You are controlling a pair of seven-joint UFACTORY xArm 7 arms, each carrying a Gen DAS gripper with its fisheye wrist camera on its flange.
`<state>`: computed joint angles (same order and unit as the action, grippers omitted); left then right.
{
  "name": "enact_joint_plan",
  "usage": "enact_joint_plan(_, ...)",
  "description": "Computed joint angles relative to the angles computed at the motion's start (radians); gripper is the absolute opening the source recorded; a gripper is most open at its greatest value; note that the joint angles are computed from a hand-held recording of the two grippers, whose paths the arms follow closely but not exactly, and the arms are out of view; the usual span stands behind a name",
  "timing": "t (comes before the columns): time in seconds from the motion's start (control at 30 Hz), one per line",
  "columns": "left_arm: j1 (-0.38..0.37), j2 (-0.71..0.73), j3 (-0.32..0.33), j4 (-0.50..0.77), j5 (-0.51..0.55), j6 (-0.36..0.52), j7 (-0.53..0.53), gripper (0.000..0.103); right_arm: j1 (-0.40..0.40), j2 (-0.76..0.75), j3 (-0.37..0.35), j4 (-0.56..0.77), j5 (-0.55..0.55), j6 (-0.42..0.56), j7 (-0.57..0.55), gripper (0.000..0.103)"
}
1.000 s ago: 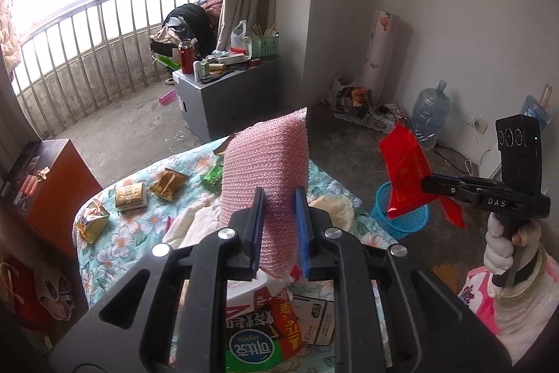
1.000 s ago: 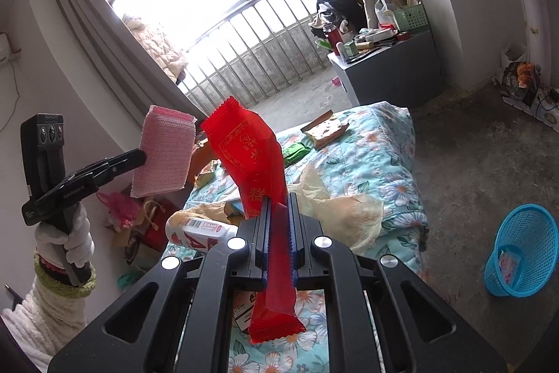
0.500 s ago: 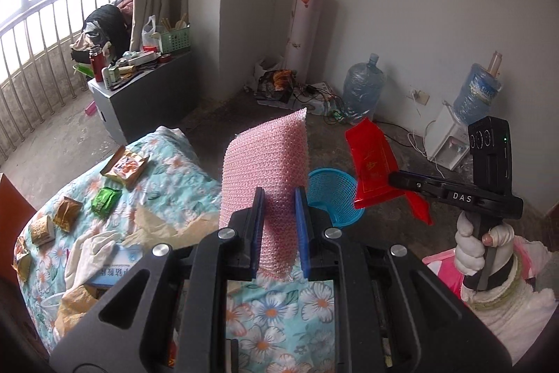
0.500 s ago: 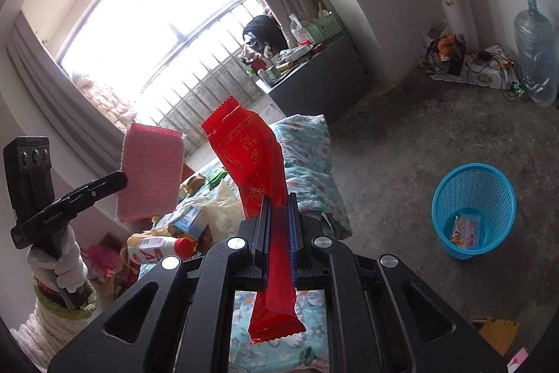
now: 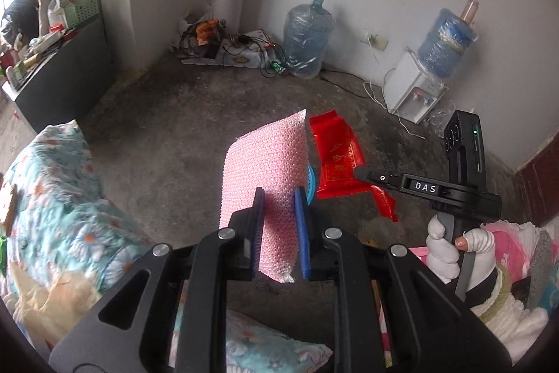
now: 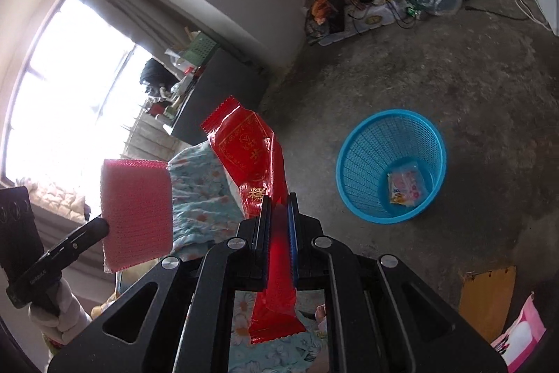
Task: Collect trash
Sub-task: 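Carry the sponge and red bag over the wastebasket and open both tools, then move both open tools back toward the white bottle on the bed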
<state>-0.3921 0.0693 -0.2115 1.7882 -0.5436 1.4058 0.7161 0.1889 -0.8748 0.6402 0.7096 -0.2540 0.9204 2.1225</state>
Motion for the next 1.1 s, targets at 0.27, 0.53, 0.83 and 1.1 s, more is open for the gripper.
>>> enact_joint_plan(0.27, -0.135, 0.189, -0.071, -0.033, 0.125, -0.131, -0.094, 0.015, 0.084, -0.128, -0.081, -0.359, 0.116, -0.171, 0.167, 0.009)
enact_joint_plan(0.53, -0.235, 0.396, -0.092, 0.042, 0.22, -0.218, -0.201, 0.029, 0.023, -0.118, -0.128, -0.635, 0.109, -0.531, 0.284, 0.022)
enact_joint_plan(0.83, -0.216, 0.415, -0.098, 0.052, 0.217, -0.259, -0.254, 0.05, -0.04, -0.063, -0.034, -0.732, 0.104, -0.686, 0.475, 0.047)
enact_joint_plan(1.1, -0.062, 0.204, -0.099, -0.048, 0.002, -0.174, -0.091, 0.059, 0.105, -0.2, -0.032, -0.64, 0.015, -0.452, 0.48, 0.047)
